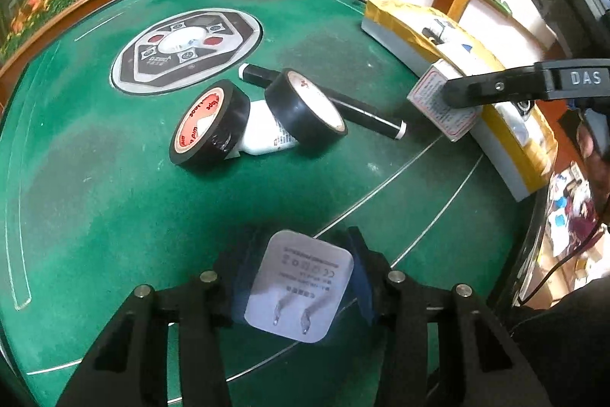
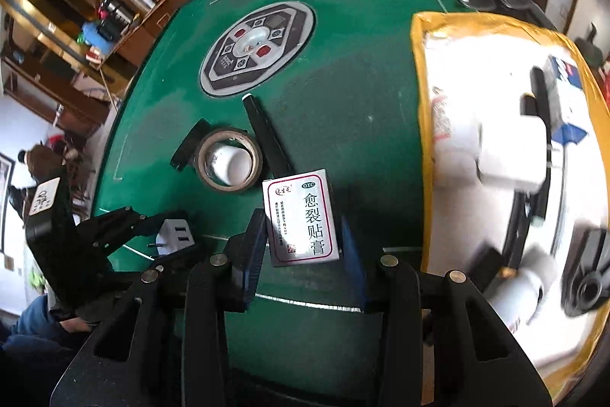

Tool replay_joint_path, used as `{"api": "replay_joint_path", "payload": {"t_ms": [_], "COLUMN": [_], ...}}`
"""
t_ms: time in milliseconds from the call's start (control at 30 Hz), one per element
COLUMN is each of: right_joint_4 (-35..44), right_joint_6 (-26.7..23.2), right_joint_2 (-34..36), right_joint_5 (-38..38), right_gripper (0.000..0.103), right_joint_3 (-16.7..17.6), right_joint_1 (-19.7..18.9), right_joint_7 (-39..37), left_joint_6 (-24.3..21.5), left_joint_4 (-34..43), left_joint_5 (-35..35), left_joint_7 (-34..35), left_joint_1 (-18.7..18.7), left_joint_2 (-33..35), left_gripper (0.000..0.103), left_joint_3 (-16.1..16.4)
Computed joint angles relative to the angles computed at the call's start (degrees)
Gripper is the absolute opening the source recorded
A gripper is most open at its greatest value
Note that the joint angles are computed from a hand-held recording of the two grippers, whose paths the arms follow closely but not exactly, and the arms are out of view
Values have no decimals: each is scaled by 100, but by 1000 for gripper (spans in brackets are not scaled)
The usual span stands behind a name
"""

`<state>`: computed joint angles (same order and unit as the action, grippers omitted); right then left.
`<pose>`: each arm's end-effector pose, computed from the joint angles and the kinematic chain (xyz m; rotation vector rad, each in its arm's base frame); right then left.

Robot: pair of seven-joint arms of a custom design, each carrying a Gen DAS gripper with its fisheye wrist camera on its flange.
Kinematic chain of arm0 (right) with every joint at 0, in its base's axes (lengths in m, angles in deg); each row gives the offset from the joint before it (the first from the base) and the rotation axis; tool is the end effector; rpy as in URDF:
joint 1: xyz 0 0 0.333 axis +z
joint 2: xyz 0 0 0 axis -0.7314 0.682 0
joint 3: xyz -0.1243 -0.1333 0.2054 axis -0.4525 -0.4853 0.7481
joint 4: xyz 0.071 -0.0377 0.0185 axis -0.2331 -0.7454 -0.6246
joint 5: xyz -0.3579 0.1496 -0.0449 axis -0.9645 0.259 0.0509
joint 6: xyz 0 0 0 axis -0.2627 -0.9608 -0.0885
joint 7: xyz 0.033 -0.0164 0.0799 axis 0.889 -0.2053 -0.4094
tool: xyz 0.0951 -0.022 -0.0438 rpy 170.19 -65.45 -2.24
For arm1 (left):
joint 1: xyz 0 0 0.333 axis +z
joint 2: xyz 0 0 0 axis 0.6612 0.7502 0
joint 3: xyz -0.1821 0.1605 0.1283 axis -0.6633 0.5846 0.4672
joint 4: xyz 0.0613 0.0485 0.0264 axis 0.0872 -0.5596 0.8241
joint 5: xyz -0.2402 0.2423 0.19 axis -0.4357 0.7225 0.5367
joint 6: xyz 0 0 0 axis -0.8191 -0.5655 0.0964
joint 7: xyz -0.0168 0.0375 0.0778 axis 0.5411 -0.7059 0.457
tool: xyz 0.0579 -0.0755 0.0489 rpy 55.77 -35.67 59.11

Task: Organize rigid objects
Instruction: 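Grasp the white plug adapter with the left gripper while the right grasps the white-red medicine box, then carry the plug adapter and medicine box over the tray with both grippers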

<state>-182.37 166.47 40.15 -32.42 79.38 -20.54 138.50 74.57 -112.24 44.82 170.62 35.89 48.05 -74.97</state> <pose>0.4826 0.3459 0.5072 -1.7489 1.8626 -0.0903 0.5038 -0.1130 0.4711 -1.3703 2.6005 -0.7311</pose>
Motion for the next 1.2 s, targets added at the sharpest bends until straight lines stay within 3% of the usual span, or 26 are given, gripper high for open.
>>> {"api": "replay_joint_path", "payload": {"t_ms": [133, 200, 267, 333, 400, 467, 833, 1200], "right_joint_4": [-231, -294, -356, -377, -435, -448, -871, -2007], "right_joint_6": [104, 109, 122, 116, 130, 136, 300, 323], "right_joint_2": [-183, -243, -303, -319, -368, -384, -849, -2117], "right_joint_5": [-75, -107, -175, -190, -217, -223, -492, -810], "right_gripper": [38, 38, 38, 38, 38, 38, 38, 38], "right_joint_3": [23, 32, 40, 44, 48, 53, 60, 29], "right_joint_1": [15, 30, 38, 54, 65, 82, 63, -153], "right_joint_7": [260, 353, 469, 515, 573, 592, 1100, 1919], "left_joint_6": [30, 34, 101, 155, 192, 387, -81, -655], "left_joint_4": [-63, -65, -97, -194, -315, -474, 147, 1253], "left_joint_5": [156, 300, 478, 493, 310, 210, -658, -1362], "left_joint_7": [108, 87, 67, 154, 423, 571, 729, 854], "left_joint_1": [-6, 13, 30, 20, -35, -53, -259, -547], "left_joint_2": [-57, -48, -54, -122, -228, -336, -203, 462], "left_gripper": [47, 52, 63, 63, 62, 44, 44, 44], "left_joint_3": [-22, -48, -77, -50, 38, 56, 120, -174]}}
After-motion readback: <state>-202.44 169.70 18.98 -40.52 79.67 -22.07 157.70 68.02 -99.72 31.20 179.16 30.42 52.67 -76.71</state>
